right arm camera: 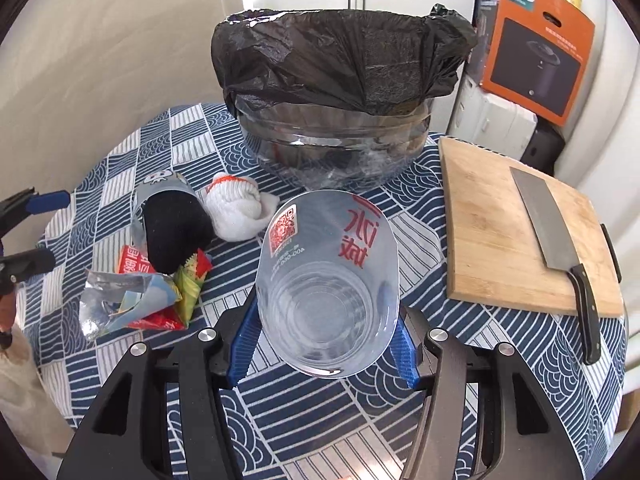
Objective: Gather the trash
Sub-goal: 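Grasp the clear plastic cup with the right tool and lift it, then grasp the clear plastic bag with the left tool while the right tool holds the cup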
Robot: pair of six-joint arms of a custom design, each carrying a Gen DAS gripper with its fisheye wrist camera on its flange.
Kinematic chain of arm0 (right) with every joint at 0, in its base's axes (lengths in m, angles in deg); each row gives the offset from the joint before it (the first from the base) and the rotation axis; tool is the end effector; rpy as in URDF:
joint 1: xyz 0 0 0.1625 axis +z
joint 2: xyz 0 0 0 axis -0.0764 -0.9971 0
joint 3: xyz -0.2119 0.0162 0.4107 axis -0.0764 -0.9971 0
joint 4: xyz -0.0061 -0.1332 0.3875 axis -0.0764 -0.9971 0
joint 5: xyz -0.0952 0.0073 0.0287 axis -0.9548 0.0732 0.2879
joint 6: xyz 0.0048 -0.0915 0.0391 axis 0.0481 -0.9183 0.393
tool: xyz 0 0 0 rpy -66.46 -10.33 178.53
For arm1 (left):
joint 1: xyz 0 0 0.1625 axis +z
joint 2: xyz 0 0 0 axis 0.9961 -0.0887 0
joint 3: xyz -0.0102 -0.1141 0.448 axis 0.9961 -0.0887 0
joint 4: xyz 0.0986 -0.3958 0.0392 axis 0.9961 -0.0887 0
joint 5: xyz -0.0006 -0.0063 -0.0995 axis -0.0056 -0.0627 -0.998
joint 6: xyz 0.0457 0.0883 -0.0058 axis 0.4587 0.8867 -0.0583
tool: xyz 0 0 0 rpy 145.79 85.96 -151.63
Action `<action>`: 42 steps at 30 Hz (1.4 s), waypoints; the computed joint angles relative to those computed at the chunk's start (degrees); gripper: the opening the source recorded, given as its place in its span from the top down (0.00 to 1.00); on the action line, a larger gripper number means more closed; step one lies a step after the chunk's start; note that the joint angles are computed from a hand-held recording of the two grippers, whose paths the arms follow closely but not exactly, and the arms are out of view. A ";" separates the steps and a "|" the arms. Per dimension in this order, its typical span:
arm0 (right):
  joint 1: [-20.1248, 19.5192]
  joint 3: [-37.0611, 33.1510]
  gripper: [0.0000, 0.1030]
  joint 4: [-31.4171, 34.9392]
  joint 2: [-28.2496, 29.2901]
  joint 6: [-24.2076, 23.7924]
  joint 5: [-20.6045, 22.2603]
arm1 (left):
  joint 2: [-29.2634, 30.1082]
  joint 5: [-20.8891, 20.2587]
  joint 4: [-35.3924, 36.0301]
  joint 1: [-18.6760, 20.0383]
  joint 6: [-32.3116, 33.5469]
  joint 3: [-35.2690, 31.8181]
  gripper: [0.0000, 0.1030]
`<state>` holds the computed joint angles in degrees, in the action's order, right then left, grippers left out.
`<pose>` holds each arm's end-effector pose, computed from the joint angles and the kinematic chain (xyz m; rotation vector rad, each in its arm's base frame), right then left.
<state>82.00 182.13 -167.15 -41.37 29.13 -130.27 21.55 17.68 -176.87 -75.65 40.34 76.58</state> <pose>0.0444 -0.2908 0.3119 0.7357 -2.3256 0.6183 -0.3078 -0.2499 0.0610 0.8391 2.4719 -0.7688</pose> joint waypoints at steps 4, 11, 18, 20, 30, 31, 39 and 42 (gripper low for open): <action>-0.69 0.56 0.48 1.37 -2.82 -0.43 0.20 | 2.57 -2.16 -3.54 0.41 3.27 -0.59 0.06; -2.61 1.36 0.48 2.39 -5.73 -1.23 1.27 | 6.73 -6.08 -5.92 1.95 7.00 -2.66 0.06; -5.47 1.79 0.47 3.85 -8.04 -2.48 2.95 | 9.57 -6.53 -1.99 2.11 7.77 -5.17 0.06; -6.23 1.86 0.46 4.09 -8.57 -2.88 3.53 | 10.12 -6.10 -0.61 2.07 7.33 -5.68 0.06; -8.33 2.40 0.46 4.55 -9.62 -4.49 5.23 | 10.50 -4.42 4.28 1.57 7.33 -6.14 0.72; -8.45 2.52 0.46 4.48 -9.89 -4.76 5.40 | 10.09 -3.96 4.81 1.21 7.14 -6.03 0.74; -7.96 3.10 0.46 4.74 -12.36 -6.14 5.95 | 7.59 -2.60 6.51 0.46 7.17 -5.67 0.84; -7.26 3.40 0.46 4.86 -13.40 -6.58 5.81 | 6.90 -2.40 6.04 0.20 6.87 -5.13 0.85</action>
